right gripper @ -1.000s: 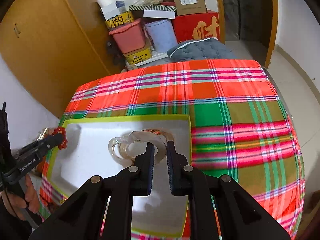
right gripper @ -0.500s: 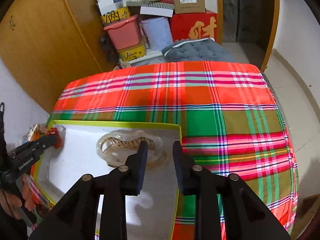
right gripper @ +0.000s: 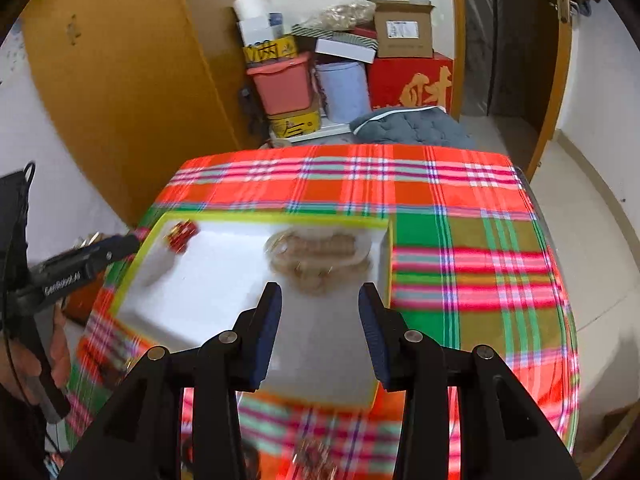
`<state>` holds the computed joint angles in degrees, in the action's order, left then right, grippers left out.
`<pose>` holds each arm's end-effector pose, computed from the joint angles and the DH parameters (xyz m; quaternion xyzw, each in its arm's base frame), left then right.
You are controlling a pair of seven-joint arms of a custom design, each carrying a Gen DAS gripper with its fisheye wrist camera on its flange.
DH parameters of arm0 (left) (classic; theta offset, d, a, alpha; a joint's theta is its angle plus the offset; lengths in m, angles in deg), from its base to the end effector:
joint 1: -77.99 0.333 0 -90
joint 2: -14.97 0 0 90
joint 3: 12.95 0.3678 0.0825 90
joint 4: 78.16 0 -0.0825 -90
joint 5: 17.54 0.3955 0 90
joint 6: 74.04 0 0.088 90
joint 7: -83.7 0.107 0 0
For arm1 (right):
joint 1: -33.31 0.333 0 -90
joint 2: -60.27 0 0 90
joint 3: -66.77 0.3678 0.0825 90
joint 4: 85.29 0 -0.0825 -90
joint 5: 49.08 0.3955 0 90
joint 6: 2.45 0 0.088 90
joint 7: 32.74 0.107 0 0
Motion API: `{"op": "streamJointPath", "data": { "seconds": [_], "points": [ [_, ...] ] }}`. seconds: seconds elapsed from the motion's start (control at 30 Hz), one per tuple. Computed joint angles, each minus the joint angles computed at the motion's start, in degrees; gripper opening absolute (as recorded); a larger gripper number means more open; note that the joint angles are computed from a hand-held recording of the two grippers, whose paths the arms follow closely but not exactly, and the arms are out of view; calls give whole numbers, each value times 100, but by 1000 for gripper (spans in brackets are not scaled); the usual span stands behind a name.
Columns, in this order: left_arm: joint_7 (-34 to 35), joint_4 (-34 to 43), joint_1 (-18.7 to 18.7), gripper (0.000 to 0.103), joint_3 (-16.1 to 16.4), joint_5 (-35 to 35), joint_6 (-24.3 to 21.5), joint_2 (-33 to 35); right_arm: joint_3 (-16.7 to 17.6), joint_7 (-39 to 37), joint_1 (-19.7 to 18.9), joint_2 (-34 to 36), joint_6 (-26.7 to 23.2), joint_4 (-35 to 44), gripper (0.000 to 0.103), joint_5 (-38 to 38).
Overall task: Organize jewelry
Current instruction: 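Open the right tool over the tray while the left tool releases the red bracelet inside, then move both tools back toward the remaining jewelry on the cloth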
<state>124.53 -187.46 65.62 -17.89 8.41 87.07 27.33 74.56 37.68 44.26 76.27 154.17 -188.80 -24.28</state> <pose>0.6371 -0.2161 0.5073 -0.7196 0.5962 -0.2969 0.1967 0.6694 0.1994 0.5065 -0.7569 0.5530 -0.1079 0.3312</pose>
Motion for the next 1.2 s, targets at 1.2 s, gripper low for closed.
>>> {"op": "streamJointPath", "data": {
  "seconds": [1.2],
  "points": [
    [-1121,-2723,561,42,-1205,232,5,-2550,-631,-1039,814,-2360,-141,-2774,41,1296]
  ]
}}
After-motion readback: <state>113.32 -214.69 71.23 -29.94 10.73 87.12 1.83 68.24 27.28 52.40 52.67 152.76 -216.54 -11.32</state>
